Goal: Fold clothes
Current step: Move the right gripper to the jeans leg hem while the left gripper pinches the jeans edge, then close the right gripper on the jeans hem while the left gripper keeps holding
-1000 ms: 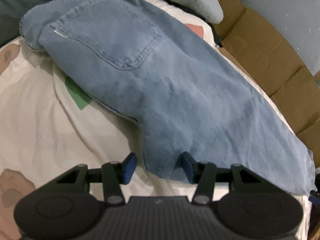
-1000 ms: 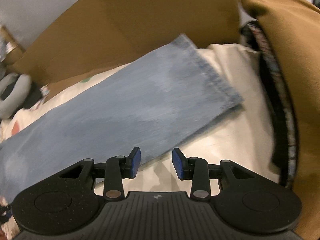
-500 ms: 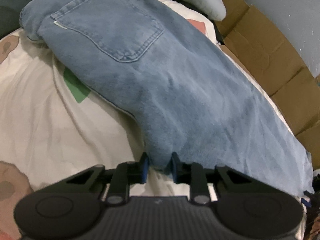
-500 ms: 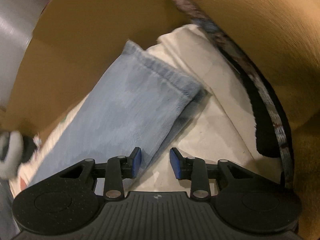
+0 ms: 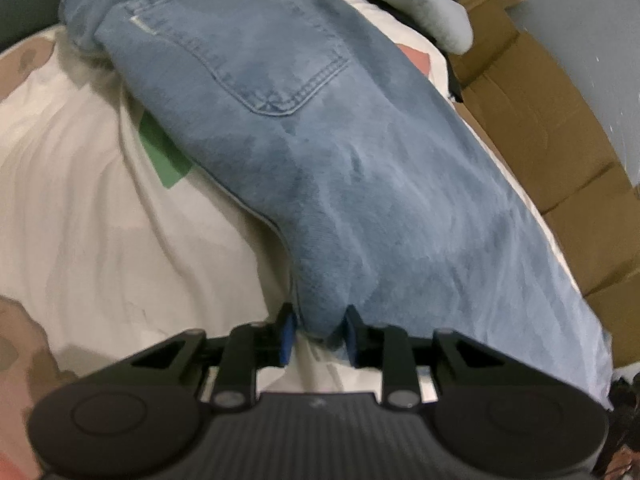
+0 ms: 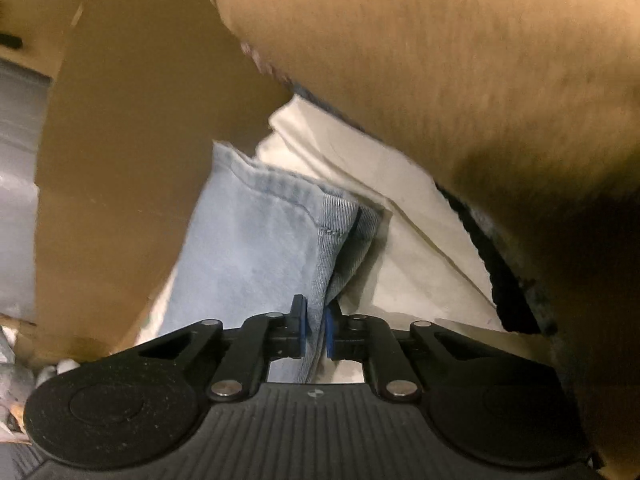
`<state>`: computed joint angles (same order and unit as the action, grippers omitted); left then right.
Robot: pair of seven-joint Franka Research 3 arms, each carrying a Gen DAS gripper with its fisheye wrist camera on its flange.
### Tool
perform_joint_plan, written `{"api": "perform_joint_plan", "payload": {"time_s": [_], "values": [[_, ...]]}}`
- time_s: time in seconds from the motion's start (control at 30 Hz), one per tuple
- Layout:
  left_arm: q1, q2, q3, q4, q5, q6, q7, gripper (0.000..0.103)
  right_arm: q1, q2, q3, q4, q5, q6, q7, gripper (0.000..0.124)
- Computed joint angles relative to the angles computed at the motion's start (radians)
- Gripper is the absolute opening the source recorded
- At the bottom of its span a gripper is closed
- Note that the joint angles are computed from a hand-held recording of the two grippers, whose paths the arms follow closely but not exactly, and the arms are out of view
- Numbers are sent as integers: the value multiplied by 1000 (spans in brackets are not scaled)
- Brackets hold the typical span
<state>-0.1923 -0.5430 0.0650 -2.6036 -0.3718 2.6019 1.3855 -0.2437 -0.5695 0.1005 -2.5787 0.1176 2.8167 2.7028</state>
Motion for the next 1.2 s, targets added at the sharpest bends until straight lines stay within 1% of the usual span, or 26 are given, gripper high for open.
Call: {"api": "perform_joint_plan", "payload": {"time_s": [0.07,0.13,0.17,0.2,0.23,0.27,0.37,0.5,0.67,0.87,0.9,0.93,0.97,1.0,1.03,1.1,1.2], "values": [[-4,-3,8,-4,-15,6,3,31,6,0,-4,-6,7,15,1,11],[-13,-4,17,-13,-39,29,7,38,21,8,-13,-18,29,42,-1,12],[-20,-3,24,-18,-55,42,10,40,30,13,-19,-25,43,59,-3,16],[-28,-2,34,-24,-76,57,14,42,40,19,-24,-31,59,76,-5,31],[-36,-3,44,-30,-98,72,19,42,48,24,-28,-39,74,97,-7,35],[-44,-6,53,-37,-118,84,24,42,47,30,-23,-47,84,126,-4,37],[-60,-13,75,-53,-164,114,39,42,5,45,29,-57,83,176,31,36],[-61,-35,82,-73,-183,125,47,42,-80,62,121,-69,57,243,96,34],[-61,-63,82,-99,-187,142,27,42,-139,78,178,-64,38,273,140,32],[-71,-79,82,-114,-151,160,32,43,-209,101,248,-42,-6,285,179,32],[-68,-80,81,-113,-142,157,26,42,-213,103,253,-38,-12,282,185,32],[-65,-80,80,-112,-134,153,20,38,-211,107,250,-34,-17,275,186,30],[-59,-82,77,-110,-123,145,14,36,-206,110,246,-29,-22,266,187,22],[-51,-86,72,-106,-107,130,8,30,-192,114,231,-25,-24,258,183,11],[-45,-89,69,-101,-90,114,8,26,-169,119,208,-26,-22,265,176,9],[-28,-93,54,-87,-53,84,1,23,-135,124,175,-19,-15,262,159,7],[-11,-92,38,-61,-23,34,-29,22,-103,125,143,-5,-13,246,136,6]]}}
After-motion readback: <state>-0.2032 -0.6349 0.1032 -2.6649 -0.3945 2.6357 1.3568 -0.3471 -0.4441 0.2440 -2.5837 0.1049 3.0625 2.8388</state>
